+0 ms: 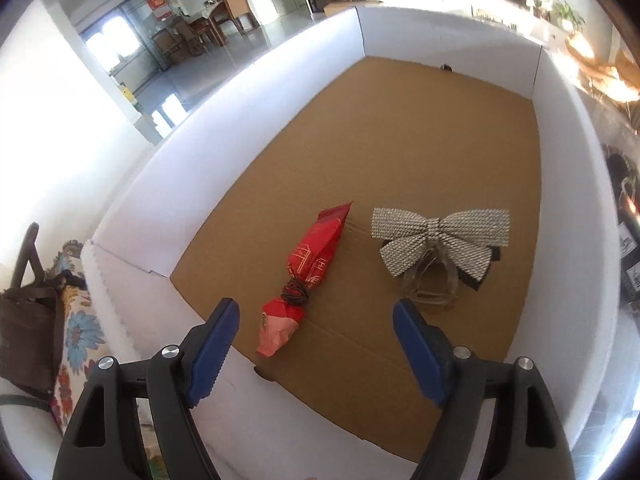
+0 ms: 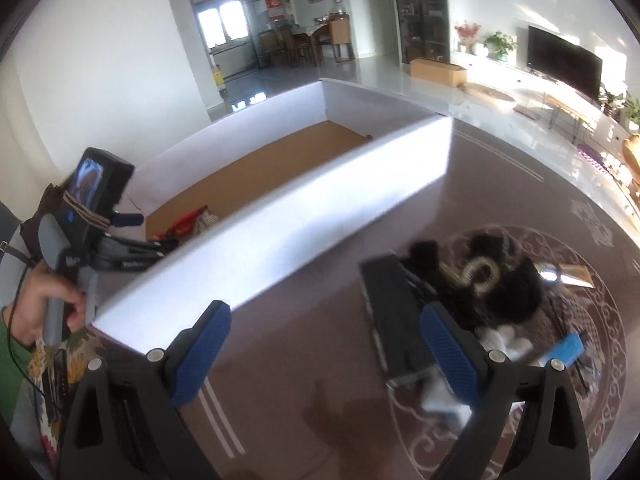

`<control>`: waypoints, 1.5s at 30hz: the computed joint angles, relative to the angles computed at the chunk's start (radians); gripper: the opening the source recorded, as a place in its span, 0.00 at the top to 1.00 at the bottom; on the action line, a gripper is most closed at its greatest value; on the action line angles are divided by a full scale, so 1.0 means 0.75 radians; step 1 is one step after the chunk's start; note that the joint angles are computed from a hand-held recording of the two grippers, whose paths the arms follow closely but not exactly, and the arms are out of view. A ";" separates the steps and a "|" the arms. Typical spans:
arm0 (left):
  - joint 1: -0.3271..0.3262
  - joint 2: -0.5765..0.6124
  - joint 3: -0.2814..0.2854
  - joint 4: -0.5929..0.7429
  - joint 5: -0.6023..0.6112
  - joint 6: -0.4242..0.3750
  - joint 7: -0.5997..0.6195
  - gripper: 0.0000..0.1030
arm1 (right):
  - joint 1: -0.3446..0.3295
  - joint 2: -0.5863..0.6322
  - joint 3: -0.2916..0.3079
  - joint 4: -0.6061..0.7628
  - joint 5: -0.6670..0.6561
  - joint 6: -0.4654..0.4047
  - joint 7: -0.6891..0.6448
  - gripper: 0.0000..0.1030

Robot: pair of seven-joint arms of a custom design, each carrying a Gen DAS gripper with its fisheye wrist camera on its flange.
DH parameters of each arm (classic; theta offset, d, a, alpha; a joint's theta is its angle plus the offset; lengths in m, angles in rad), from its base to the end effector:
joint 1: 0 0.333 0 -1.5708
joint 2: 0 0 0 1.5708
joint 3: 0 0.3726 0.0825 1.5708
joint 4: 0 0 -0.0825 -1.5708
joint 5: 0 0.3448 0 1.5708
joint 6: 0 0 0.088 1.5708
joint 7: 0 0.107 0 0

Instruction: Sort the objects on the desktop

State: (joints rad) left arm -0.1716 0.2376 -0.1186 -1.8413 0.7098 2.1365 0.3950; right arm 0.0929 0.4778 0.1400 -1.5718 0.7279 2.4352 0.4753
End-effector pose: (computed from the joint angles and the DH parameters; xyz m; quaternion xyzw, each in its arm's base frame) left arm 0.5924 -0.1410 0.4875 -0.8279 0.4817 -0.0147 0.2869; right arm 0.6951 0.1457 0.4775 -0.8707 0.3414 -0.0587 0.3490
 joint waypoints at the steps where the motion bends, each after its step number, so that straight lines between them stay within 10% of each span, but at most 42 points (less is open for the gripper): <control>1: -0.032 -0.031 0.003 -0.026 0.076 -0.006 -0.083 0.24 | -0.026 -0.022 -0.010 -0.053 0.025 0.036 -0.021 0.05; 6: -0.087 -0.210 -0.061 -0.177 0.304 0.203 -0.343 0.21 | -0.113 -0.072 -0.094 -0.263 0.053 0.239 -0.053 0.00; 12: -0.136 -0.087 -0.151 -0.068 0.265 0.552 -0.292 0.00 | -0.177 -0.048 -0.158 -0.350 -0.072 0.365 0.059 0.00; 18: -0.289 0.278 -0.154 0.316 -0.004 0.411 -0.035 0.00 | -0.244 -0.049 -0.098 -0.415 -0.033 0.453 0.048 0.00; 31: -0.410 0.402 0.008 0.371 -0.075 0.385 -0.105 0.00 | -0.255 -0.061 -0.049 -0.463 0.004 0.533 -0.017 0.00; 45: -0.438 0.443 0.013 0.426 -0.043 0.295 -0.109 0.00 | -0.254 -0.060 -0.045 -0.466 0.013 0.541 -0.017 0.00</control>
